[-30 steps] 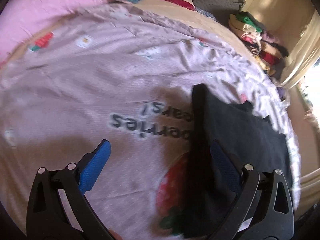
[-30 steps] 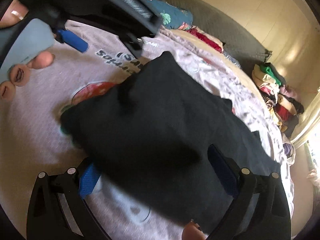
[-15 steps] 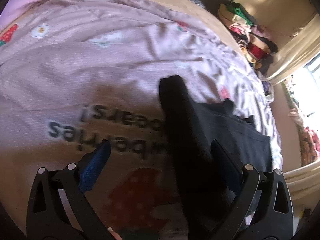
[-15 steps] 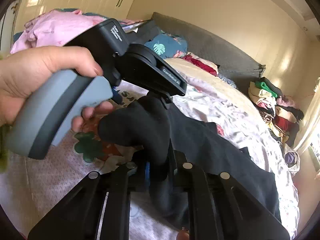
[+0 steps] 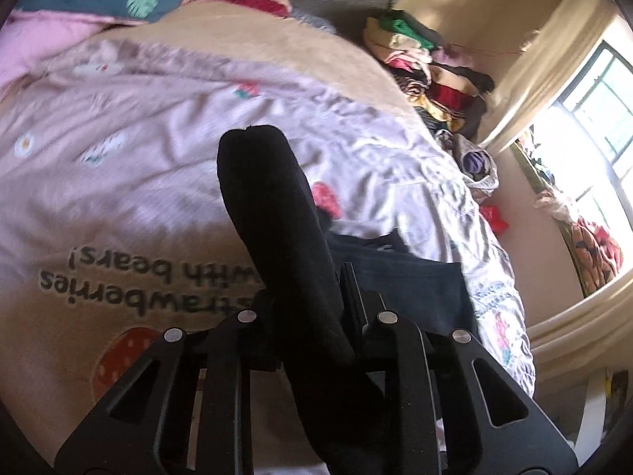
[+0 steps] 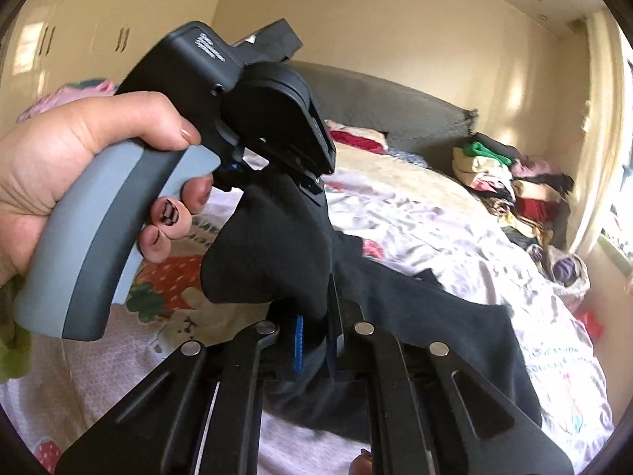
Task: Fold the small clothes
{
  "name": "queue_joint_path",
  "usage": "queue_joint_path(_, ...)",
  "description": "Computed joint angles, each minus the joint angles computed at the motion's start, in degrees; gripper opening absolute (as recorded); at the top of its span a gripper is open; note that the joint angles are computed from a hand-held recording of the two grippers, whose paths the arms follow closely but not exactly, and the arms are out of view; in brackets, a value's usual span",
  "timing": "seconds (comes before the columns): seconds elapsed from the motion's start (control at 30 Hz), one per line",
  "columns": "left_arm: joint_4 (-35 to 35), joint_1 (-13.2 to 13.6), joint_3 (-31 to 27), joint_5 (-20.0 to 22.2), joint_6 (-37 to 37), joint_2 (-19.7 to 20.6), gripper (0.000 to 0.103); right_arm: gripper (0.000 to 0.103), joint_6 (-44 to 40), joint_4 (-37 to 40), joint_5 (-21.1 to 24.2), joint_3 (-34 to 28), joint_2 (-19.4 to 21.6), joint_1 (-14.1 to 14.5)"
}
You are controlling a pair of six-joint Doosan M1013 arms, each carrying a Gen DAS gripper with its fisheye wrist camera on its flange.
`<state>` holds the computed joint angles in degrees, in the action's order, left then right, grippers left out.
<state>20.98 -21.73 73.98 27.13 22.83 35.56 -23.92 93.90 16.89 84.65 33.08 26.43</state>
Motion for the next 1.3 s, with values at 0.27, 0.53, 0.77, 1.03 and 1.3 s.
queue_joint_path(0.27, 0.6, -2.0, -6.3, 3.8, 3.6, 2.2, 0.015, 0.007, -2.1, 7.7, 0.3, 1.4, -1.3, -2.3)
queue_joint_path(0.53, -1.6, -3.3, -11.4, 6.6, 7.9, 4.7, 0.015, 0.007, 5.2, 6.1, 0.6, 1.4, -1.4, -4.8)
queue_joint_path(0.77, -5.1, -4.0, -16.0, 8.8, 12.0, 7.6, 0.015, 0.007, 13.6, 1.3, -0.1, 1.4, -1.3, -6.3)
queue_joint_path(1.03, -8.0, -4.7, -22.9, 13.2, 15.4, 12.2, 0.016, 0.007, 39.2, -15.7, 4.6, -0.2, -0.3, -8.4)
queue_joint_path(1.3, -11.2, -5.2, -30.7, 19.0, 19.1, 17.2, 0.019, 0.007, 58.7, -25.6, 11.8, -2.7, 1.8, -10.7)
